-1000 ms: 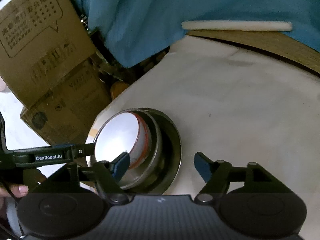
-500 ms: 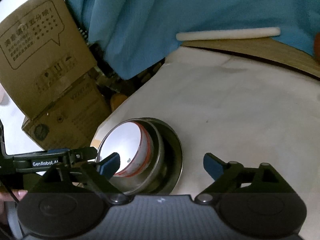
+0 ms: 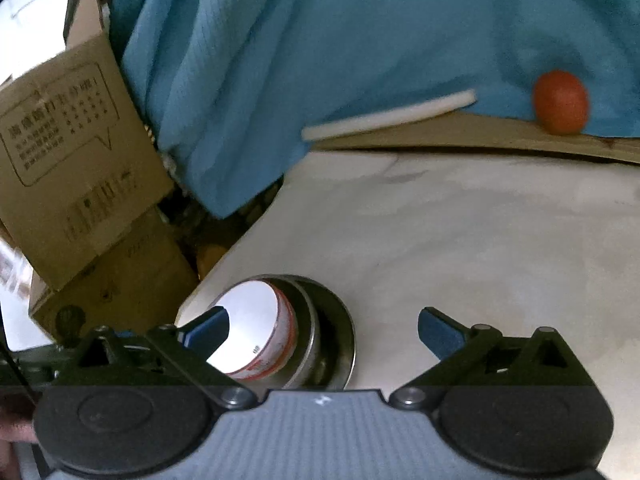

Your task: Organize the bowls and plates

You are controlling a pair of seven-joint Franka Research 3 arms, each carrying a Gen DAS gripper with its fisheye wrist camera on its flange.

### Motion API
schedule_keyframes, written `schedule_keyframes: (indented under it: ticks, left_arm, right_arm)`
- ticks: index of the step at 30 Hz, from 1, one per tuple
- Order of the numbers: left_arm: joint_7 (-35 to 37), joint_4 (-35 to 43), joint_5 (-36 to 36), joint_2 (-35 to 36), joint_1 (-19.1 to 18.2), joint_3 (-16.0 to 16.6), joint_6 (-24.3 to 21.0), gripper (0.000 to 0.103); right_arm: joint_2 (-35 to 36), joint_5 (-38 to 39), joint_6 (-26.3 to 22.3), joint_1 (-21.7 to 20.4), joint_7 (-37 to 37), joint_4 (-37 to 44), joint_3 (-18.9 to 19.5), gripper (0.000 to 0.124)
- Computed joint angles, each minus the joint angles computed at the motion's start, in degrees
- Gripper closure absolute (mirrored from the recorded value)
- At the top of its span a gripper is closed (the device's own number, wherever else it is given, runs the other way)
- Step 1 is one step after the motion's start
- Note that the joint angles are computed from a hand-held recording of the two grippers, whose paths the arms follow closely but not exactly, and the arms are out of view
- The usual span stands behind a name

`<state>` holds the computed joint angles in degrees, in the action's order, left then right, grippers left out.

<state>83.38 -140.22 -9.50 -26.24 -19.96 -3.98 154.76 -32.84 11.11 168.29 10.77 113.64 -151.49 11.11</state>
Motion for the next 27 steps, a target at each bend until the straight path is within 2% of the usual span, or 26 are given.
schedule_keyframes:
  ticks: [2, 6, 8, 11, 14, 19, 22, 27]
  left_arm:
    - [4.6, -1.4, -1.9, -1.6, -2.4, 2.4, 1.1, 0.001]
    - [13.9, -4.2, -5.8, -4.8, -6.6, 6.6, 3.3, 0.001]
    - [17.9, -5.7, -7.6, -6.6, -8.3, 8.4, 4.0, 0.001]
    - [22.1, -8.0, -9.4, -9.3, -10.1, 10.1, 5.4, 0.001]
    - [25.3, -11.2, -10.1, -12.9, -11.3, 11.3, 7.5, 0.001]
    - [26.1, -15.9, -9.9, -18.4, -12.6, 13.1, 10.1, 0.001]
    - [26.0, -18.2, -8.8, -20.5, -13.5, 13.9, 12.1, 0.001]
    - [24.6, -20.7, -6.0, -24.0, -13.5, 14.6, 12.6, 0.001]
  right_arm:
    - [-3.5, -2.0, 0.9, -5.4, 6.7, -2.1, 6.7, 0.021]
    - [-10.8, -6.0, 0.0, -12.2, 18.4, -4.8, 16.6, 0.021]
    - [-15.1, -7.5, -2.3, -14.4, 24.1, -5.7, 20.8, 0.021]
    - [-20.9, -9.1, -6.3, -15.0, 31.4, -6.8, 25.2, 0.021]
    - [-25.1, -10.7, -10.2, -14.1, 36.8, -7.4, 28.0, 0.021]
    - [-31.4, -15.0, -16.5, -12.1, 43.7, -7.8, 32.8, 0.021]
    - [-33.5, -17.3, -20.4, -10.0, 46.1, -7.3, 33.7, 0.021]
    - [-33.9, -21.0, -23.6, -8.0, 49.2, -6.4, 33.8, 0.021]
